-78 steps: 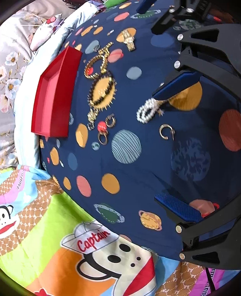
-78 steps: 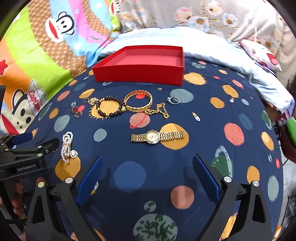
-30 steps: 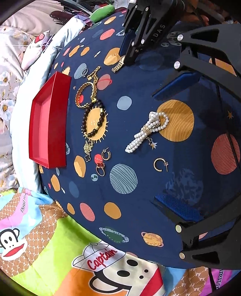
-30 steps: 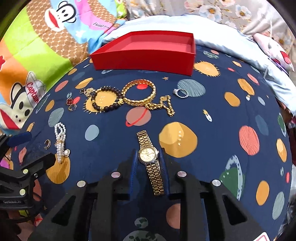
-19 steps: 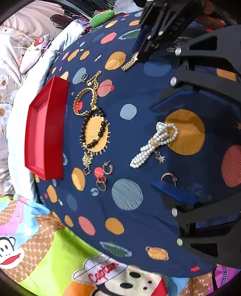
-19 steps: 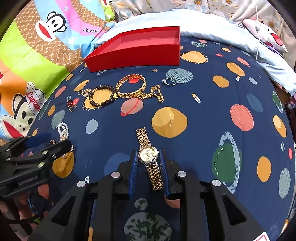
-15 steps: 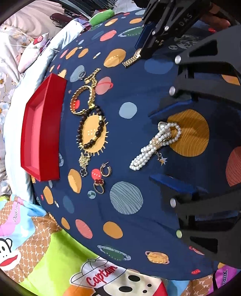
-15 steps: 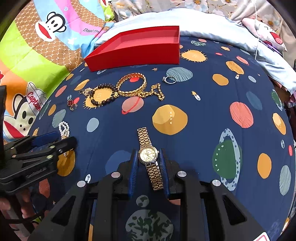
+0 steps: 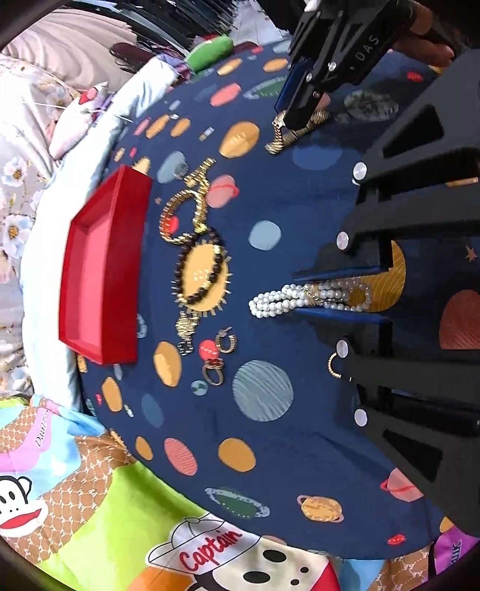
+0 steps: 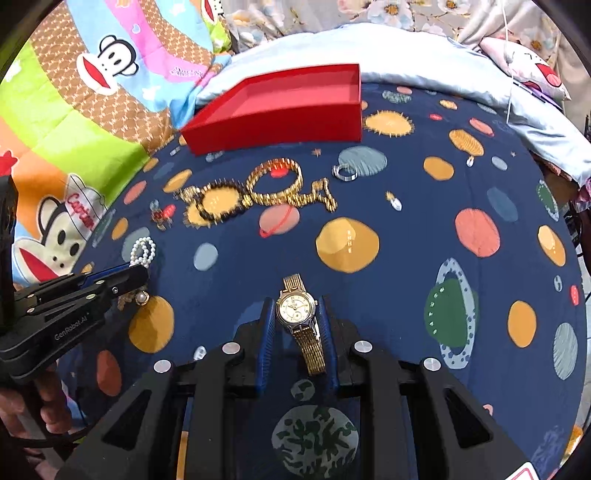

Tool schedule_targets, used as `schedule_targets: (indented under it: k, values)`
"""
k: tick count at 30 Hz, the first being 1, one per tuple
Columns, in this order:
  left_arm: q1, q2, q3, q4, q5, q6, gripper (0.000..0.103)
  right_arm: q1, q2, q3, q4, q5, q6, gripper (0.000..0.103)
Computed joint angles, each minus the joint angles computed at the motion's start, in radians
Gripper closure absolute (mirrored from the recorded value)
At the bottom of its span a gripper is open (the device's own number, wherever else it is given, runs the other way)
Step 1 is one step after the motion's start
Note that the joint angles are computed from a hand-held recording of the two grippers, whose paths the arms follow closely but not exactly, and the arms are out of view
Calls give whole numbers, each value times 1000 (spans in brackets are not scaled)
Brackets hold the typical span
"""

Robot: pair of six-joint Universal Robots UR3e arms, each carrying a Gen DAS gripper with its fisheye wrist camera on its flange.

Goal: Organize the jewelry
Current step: 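Grasp the pearl bracelet with the left tool while the right tool grasps the gold watch, then carry pearl bracelet and gold watch into the red tray, opening both tools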

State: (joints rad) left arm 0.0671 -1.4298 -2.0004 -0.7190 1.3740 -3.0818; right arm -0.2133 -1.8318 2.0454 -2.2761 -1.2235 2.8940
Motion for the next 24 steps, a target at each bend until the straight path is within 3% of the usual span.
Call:
schedule_targets:
  k: [5, 11, 19, 24]
  values:
    - [51, 35, 66, -72, -72, 1, 89, -19, -16, -55, 23, 37, 8, 81]
    - [60, -24, 223, -79, -78, 8, 89, -37, 29, -180, 33, 67, 25, 81]
    - [41, -314, 612, -73, -58, 4, 89, 37, 323, -529, -74, 13, 97, 81]
    - [13, -555, 935, -125, -33, -5, 89, 109, 601, -867, -92, -45, 163, 81]
